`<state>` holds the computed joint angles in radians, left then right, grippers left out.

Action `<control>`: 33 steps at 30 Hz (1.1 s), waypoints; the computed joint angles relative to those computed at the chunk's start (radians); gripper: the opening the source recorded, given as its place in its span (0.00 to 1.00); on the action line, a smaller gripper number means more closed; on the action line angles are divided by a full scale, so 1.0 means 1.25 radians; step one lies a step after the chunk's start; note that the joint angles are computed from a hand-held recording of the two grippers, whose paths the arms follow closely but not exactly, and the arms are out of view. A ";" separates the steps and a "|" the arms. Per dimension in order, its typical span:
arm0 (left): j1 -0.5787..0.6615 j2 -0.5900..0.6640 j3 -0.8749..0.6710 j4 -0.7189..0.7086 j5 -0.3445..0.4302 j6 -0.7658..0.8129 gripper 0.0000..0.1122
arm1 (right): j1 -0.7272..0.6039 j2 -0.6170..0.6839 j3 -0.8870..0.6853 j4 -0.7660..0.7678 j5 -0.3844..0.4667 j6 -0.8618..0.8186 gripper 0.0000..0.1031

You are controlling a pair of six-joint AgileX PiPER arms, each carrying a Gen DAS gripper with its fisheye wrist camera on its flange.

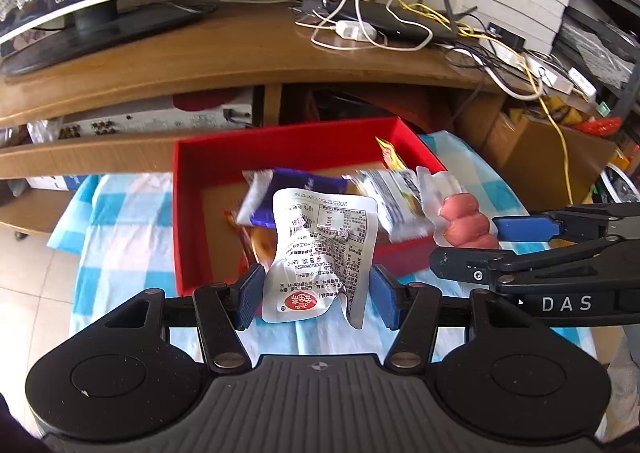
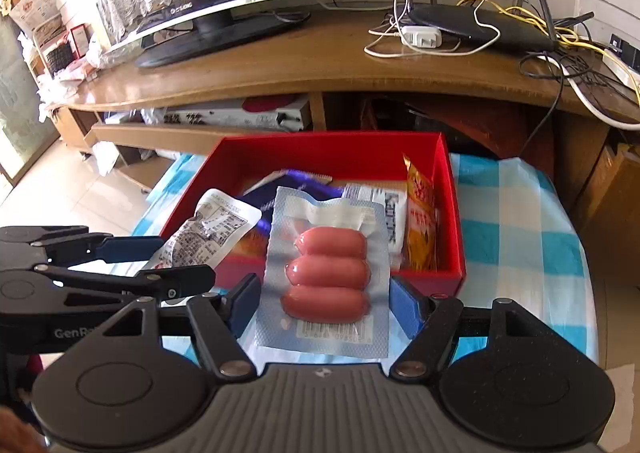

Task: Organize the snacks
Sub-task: 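Lower the white packet with the left gripper while the right gripper lowers the sausage pack into the red box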

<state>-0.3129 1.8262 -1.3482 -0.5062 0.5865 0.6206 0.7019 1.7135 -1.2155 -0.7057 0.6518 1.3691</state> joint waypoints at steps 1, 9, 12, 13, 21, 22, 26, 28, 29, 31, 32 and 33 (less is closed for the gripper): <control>-0.002 0.011 -0.014 0.007 0.000 -0.011 0.57 | -0.008 0.007 -0.006 -0.004 -0.003 -0.002 0.80; -0.031 0.078 -0.093 0.095 -0.031 -0.102 0.57 | -0.073 0.051 -0.033 0.003 -0.047 -0.034 0.80; -0.043 0.110 -0.126 0.137 -0.039 -0.147 0.57 | -0.092 0.079 -0.057 0.007 -0.049 -0.054 0.80; -0.045 0.121 -0.139 0.148 -0.039 -0.159 0.57 | -0.100 0.088 -0.065 0.009 -0.053 -0.060 0.80; -0.054 0.196 -0.215 0.236 -0.030 -0.249 0.57 | -0.141 0.157 -0.112 0.036 -0.085 -0.117 0.80; -0.054 0.205 -0.223 0.243 -0.027 -0.256 0.57 | -0.143 0.166 -0.121 0.042 -0.083 -0.127 0.80; -0.053 0.219 -0.232 0.257 -0.022 -0.269 0.57 | -0.148 0.188 -0.139 0.043 -0.082 -0.142 0.81; -0.052 0.222 -0.238 0.266 -0.014 -0.283 0.58 | -0.151 0.193 -0.146 0.051 -0.079 -0.159 0.81; -0.051 0.225 -0.243 0.267 -0.008 -0.287 0.59 | -0.153 0.193 -0.148 0.056 -0.077 -0.166 0.81; -0.049 0.222 -0.244 0.266 -0.004 -0.293 0.63 | -0.154 0.188 -0.146 0.052 -0.074 -0.160 0.83; -0.051 0.219 -0.244 0.274 -0.003 -0.302 0.66 | -0.152 0.183 -0.142 0.041 -0.071 -0.146 0.84; -0.051 0.216 -0.242 0.279 -0.001 -0.309 0.68 | -0.152 0.176 -0.136 0.036 -0.070 -0.137 0.85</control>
<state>-0.3770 2.0957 -1.6513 -0.1570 0.5849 0.2350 0.5123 1.9341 -1.3859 -0.6608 0.5647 1.1982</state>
